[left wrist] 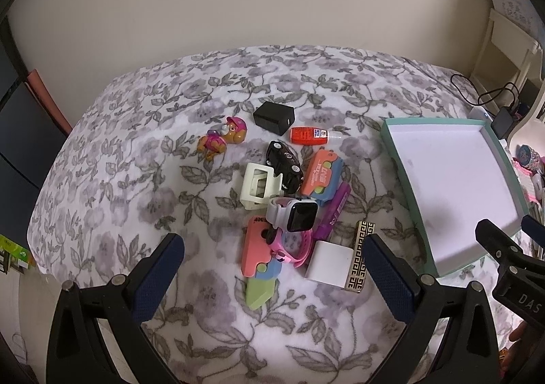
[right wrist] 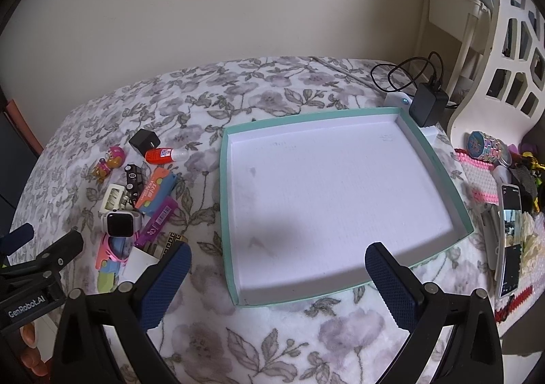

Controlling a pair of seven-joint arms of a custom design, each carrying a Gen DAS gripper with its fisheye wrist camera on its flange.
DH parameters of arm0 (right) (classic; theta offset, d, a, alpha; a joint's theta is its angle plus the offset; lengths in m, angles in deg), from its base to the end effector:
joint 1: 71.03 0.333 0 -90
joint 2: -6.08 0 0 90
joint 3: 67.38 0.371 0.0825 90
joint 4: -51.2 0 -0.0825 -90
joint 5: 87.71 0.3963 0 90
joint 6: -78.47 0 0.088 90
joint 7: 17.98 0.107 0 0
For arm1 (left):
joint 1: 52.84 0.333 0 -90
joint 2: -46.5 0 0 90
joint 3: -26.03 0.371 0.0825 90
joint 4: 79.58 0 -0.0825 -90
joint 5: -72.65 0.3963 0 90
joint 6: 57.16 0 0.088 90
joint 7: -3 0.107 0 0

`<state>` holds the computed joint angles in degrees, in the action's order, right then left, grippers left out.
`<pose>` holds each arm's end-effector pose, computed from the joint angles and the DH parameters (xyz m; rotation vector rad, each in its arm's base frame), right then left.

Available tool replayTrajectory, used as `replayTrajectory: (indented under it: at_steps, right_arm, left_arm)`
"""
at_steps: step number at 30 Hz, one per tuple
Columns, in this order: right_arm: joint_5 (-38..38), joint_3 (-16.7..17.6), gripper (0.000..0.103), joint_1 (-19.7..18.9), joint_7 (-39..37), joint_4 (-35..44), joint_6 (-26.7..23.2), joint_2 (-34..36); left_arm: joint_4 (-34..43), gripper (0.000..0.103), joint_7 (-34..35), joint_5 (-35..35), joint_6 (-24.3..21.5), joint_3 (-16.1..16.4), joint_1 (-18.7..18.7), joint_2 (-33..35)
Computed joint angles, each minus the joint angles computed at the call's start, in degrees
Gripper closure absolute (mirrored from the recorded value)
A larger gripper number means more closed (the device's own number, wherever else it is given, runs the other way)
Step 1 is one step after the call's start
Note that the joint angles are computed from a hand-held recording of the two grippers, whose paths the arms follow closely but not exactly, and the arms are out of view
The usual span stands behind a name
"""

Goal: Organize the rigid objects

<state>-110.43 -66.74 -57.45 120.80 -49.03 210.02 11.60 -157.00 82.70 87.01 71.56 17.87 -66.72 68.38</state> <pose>0.6302 0.1507 0.6098 -1.4982 2.2760 -0.6205 0.7039 -0.2529 0.6167 -1.6111 2.1532 -0.5011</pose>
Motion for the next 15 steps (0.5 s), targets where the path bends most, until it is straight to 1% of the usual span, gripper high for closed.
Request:
replayTrajectory:
  at_steps: [7,15]
  right_arm:
    - [0.17,-0.02,0.000,0.00,-0.17,0.26,-0.19,0.12]
    - [0.18,-0.03,0.000,0.03,-0.08,0.15,-0.35,0.13]
  left_arm:
    - [0.61,0.000,-0.19,-0.05,-0.97,0.05,-0.07,0.42]
    - [0.37,0.000,-0.22,-0.06,-0.96,0.04,-0.05,0.28]
